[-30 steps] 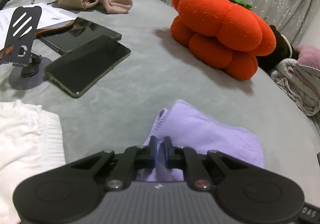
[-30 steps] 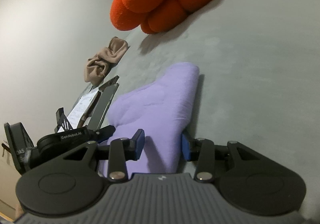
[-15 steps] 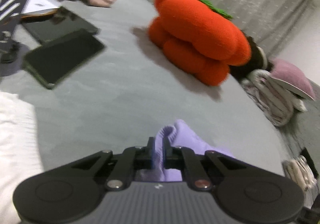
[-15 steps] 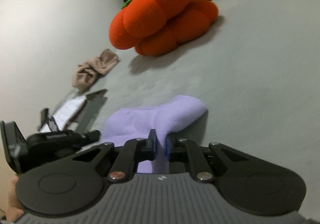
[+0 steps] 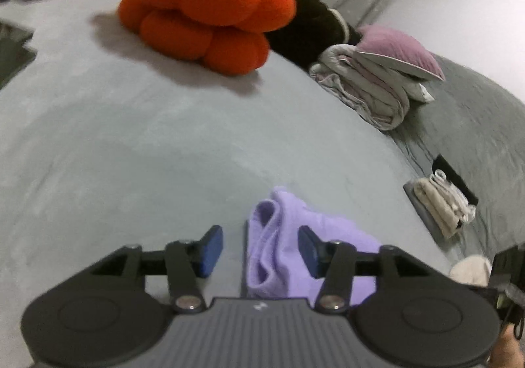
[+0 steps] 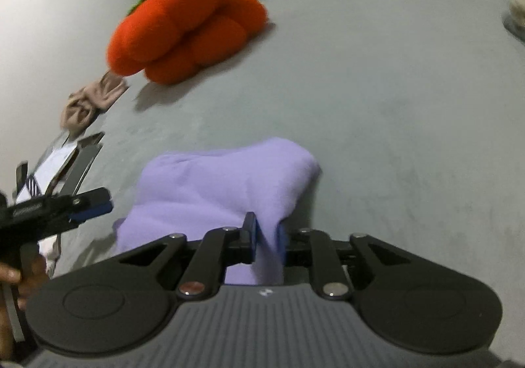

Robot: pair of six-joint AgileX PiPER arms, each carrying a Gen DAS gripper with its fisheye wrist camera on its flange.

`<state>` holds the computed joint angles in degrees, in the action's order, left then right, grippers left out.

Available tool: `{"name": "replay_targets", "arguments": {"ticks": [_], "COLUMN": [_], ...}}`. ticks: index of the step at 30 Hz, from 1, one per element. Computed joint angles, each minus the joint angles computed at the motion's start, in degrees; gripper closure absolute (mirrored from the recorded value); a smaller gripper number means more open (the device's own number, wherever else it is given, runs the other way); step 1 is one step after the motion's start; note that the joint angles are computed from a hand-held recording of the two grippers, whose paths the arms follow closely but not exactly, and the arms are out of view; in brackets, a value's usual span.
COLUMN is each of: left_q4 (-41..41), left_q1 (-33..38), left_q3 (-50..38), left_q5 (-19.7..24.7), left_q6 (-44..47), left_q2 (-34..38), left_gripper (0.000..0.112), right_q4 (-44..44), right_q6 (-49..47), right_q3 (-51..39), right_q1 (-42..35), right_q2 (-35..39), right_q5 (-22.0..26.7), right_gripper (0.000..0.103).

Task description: Fold clothes

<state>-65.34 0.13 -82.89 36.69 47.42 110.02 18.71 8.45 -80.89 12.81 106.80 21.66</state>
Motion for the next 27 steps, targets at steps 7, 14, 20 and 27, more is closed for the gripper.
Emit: {"name": "replay_targets", "arguments": {"ticks": [7,14,20,27], "left_q4": [9.72,26.30,26.61,14.51], "left_q1": [-4.16,-8.46,-5.90,-4.83], "left_q3": [-6.33,-20.53,-45.55,-33.63], "left_q5": [-2.58,-2.28,14.90,8.87], "left_q6": [-6.61,-14.86,-27.16,-14.09], "left_q2": [3.42,9.83,25.39,19.60], "left_gripper": [0.062,0.060,0.099,0.104], "right_q4": [-15.56,-14.13,-3.55,-2.60], "right_q6": [9.77,5.23,-1.97,-3.17], "right_q3": [-0.56,-2.23,-3.72,-4.87], "right_q1": [3.50,2.95,-0.11,0.22], "right_q2": [-1.55,-0.35,0.82,1.28], "right_q5": [-0.37,0.27,3.18,4.13], "right_gripper": [0.064,0.064,0.064,0.064]}}
